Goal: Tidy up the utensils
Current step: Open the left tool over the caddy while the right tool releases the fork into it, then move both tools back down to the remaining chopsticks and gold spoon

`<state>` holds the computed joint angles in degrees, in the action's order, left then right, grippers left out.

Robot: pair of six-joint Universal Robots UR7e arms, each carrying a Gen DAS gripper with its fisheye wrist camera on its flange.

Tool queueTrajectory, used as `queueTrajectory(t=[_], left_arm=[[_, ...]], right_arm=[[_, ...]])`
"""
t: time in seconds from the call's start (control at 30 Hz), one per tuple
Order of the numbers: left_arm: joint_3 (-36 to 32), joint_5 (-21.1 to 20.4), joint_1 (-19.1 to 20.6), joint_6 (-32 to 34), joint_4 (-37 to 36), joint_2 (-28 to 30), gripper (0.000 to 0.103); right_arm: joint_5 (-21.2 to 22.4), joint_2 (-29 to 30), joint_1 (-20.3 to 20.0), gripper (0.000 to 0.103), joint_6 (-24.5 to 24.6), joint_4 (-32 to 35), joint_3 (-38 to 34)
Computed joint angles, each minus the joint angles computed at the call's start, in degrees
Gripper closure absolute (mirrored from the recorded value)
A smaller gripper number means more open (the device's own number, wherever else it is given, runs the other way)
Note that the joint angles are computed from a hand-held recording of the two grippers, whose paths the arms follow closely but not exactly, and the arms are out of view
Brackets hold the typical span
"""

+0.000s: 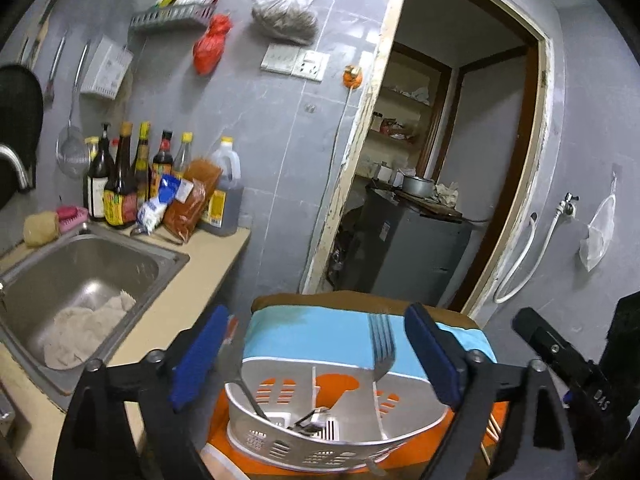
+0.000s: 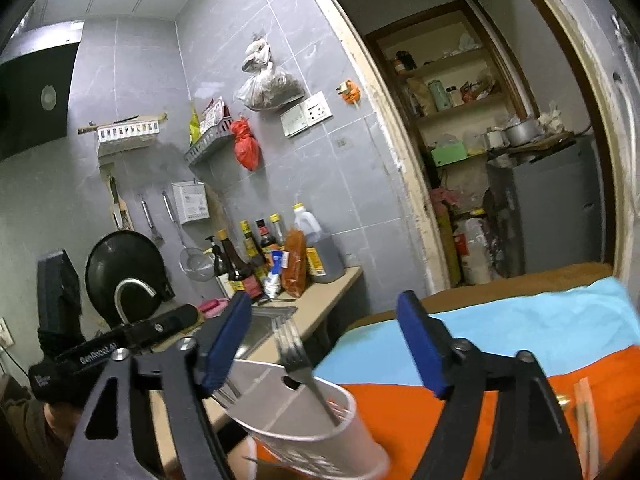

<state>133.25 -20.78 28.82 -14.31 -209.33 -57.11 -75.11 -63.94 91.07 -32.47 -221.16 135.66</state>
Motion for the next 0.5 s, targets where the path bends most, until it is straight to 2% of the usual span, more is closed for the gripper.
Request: queueTrajectory(t=[0.07, 0.17, 0.33, 0.5], left_arm=[[-1.3, 2.5, -1.5, 2.0, -1.8, 2.2, 0.001], [-3.1, 4.9, -3.1, 4.2, -3.4, 5.0, 0.000], [-6.3, 4.8, -5.3, 7.6, -7.5, 9.8, 0.000], [-10.2, 3.9, -6.7, 10.3, -10.2, 15.3, 0.000]], right_arm=[[-1.0, -2.3, -0.3, 0.021, -1.0, 0.5, 0.8], [-2.9, -5.3, -0.6, 0.009, -1.8, 0.1, 1.9], [-5.9, -10.4, -1.7, 0.004, -3.8, -1.7, 3.5], [-5.9, -16.4, -4.5, 0.003, -6.8, 0.6, 4.9]])
